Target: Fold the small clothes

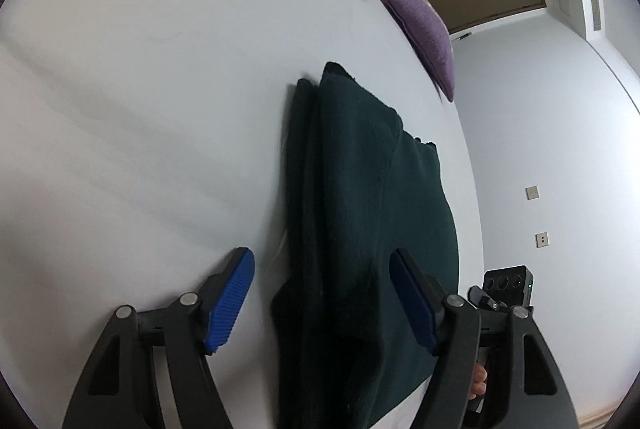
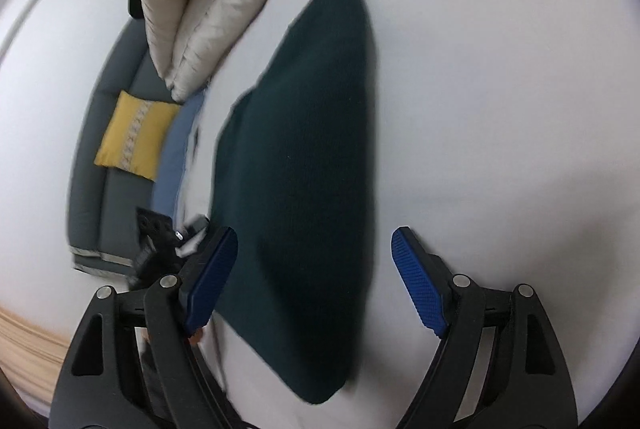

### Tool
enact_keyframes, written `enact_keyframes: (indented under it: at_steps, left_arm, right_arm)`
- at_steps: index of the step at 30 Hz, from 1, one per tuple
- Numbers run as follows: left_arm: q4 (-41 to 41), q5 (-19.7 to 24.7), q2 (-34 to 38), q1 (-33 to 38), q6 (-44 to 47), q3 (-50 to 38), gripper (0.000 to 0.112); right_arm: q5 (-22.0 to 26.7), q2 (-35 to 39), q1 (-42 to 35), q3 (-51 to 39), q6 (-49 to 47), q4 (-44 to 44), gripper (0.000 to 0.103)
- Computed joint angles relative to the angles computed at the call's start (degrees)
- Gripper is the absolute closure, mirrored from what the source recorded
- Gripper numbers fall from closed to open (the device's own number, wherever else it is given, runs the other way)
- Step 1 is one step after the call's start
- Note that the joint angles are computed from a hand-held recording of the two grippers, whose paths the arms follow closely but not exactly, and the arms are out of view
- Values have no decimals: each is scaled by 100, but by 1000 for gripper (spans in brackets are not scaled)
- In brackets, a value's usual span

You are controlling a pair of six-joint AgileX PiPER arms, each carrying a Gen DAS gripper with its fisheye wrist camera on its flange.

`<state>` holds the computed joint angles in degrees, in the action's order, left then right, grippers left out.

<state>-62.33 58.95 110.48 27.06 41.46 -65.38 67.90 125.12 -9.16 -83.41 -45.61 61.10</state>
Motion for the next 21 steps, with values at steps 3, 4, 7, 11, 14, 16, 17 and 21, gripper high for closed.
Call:
enact_keyframes:
  at_steps: [3, 4, 7, 11, 14, 16, 17, 21]
  left_arm:
    - [175, 36, 264, -160, -147, -343, 39]
    - [162, 75, 352, -171, -203, -443, 39]
    - [202, 106, 515, -233, -467, -681, 44]
    - [618, -1, 502, -596, -798, -904, 75]
    - [630, -69, 385, -666, -869, -845, 84]
    - [635, -87, 246, -668, -891, -764, 87]
    - [623, -76, 112, -666, -886, -689, 87]
    - [548, 166, -468, -601, -816, -392, 88]
  right_arm:
    - [134, 137, 137, -166, 120, 74, 27]
    - [33, 129, 247, -218, 174, -58, 27]
    - [-150, 219, 509, -431, 459, -299, 38]
    - [-363, 219, 692, -491, 683, -399, 50]
    - [-456, -10, 579, -104, 466, -356, 57]
    - [-553, -237, 542, 161, 323, -288, 61]
    - [-563, -309, 521, 198, 294, -298, 62]
    - [-663, -911, 535, 639, 164, -259, 64]
